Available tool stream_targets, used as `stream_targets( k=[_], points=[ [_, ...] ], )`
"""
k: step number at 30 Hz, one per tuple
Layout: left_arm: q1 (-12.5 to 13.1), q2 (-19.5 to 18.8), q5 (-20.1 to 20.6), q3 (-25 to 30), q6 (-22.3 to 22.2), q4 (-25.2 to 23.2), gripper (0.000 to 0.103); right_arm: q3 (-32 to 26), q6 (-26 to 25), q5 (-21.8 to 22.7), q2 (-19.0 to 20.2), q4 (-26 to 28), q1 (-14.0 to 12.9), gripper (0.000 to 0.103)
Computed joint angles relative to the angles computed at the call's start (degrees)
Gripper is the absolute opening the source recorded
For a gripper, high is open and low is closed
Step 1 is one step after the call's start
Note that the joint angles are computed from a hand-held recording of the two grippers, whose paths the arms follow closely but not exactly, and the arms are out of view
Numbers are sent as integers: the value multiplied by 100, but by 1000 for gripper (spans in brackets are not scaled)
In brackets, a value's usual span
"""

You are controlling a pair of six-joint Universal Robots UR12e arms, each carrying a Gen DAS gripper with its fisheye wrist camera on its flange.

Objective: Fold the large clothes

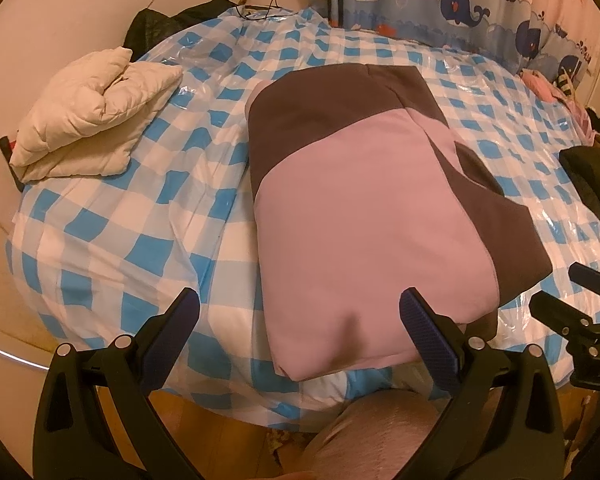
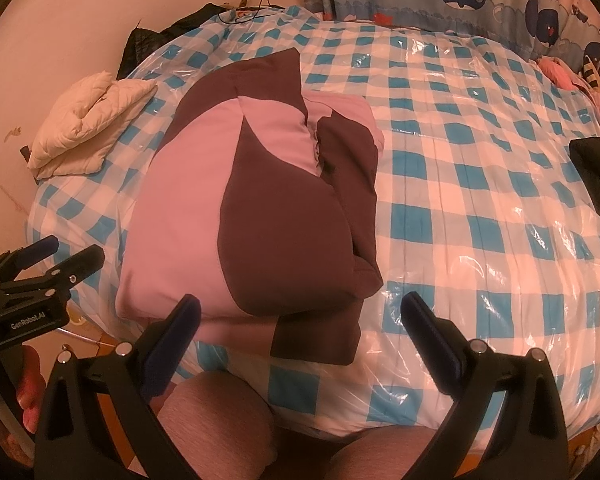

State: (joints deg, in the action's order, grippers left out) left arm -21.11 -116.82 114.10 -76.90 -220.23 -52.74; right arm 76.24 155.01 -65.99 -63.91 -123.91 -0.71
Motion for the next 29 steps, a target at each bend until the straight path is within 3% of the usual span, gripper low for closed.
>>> stream_targets(
  k=[5,8,10,12,19,23,29],
  points=[
    [-16,-13,35,6,11,-1,96,-7,-8,-1,5,7,-8,96],
    [87,41,-509,-108,49,224,96,-7,-4,2,6,23,-8,96],
    [153,140,-885,-384,71,891,96,15,28,-2,-4,22,3,96],
    [92,169,-691,-510,207,1317,96,8,51,-3,7,40,9,96],
    [-59,49,-95,-303,472,1259,94,18,75,68,23,45,-56,96],
    [-19,-12,-433,-158,455,953,95,-26,66,125,42,58,-116,96],
    [-76,-92,-238,-39,437,676,95,-6,73,203,28,31,-187,96]
  ],
)
